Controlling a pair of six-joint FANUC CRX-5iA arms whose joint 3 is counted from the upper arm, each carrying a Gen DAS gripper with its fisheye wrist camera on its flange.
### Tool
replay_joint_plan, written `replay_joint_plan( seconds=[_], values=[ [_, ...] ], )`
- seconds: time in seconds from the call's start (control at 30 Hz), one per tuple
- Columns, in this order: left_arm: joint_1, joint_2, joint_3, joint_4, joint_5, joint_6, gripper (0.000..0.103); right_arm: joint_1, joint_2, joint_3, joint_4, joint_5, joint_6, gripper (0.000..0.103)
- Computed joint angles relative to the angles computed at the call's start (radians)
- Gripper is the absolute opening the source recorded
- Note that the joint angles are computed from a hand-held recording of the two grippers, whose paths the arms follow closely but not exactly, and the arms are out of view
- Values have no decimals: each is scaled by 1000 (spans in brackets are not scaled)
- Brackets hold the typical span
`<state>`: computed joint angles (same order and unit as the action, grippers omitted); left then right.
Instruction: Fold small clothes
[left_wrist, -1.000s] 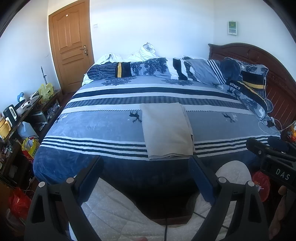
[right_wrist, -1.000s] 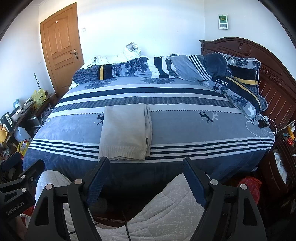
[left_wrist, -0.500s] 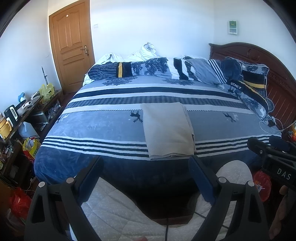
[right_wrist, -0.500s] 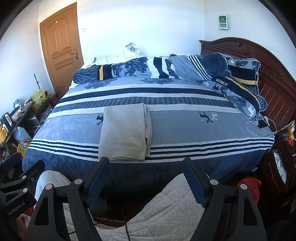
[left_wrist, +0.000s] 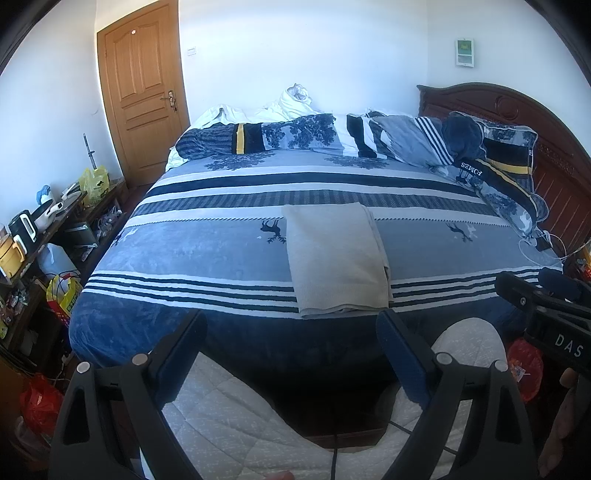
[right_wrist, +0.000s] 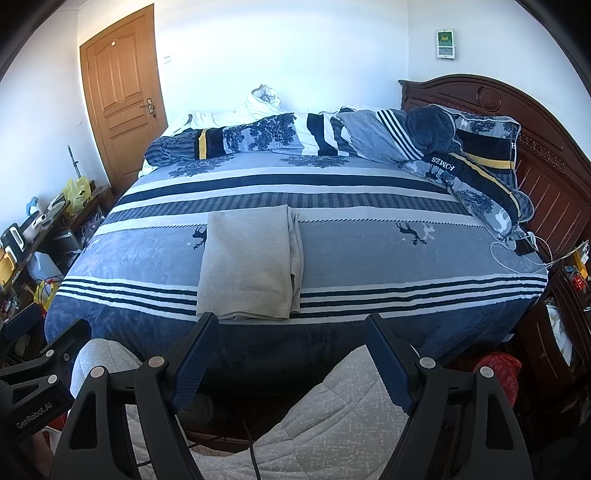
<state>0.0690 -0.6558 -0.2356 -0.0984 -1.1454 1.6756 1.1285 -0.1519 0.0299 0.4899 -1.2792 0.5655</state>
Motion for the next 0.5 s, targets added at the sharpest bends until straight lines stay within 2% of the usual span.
replay_joint_plan(
  seconds=[0.5],
  values=[
    [2, -1, -2, 0, 4, -5, 92, -2, 1, 0, 1, -1, 3, 84]
  ],
)
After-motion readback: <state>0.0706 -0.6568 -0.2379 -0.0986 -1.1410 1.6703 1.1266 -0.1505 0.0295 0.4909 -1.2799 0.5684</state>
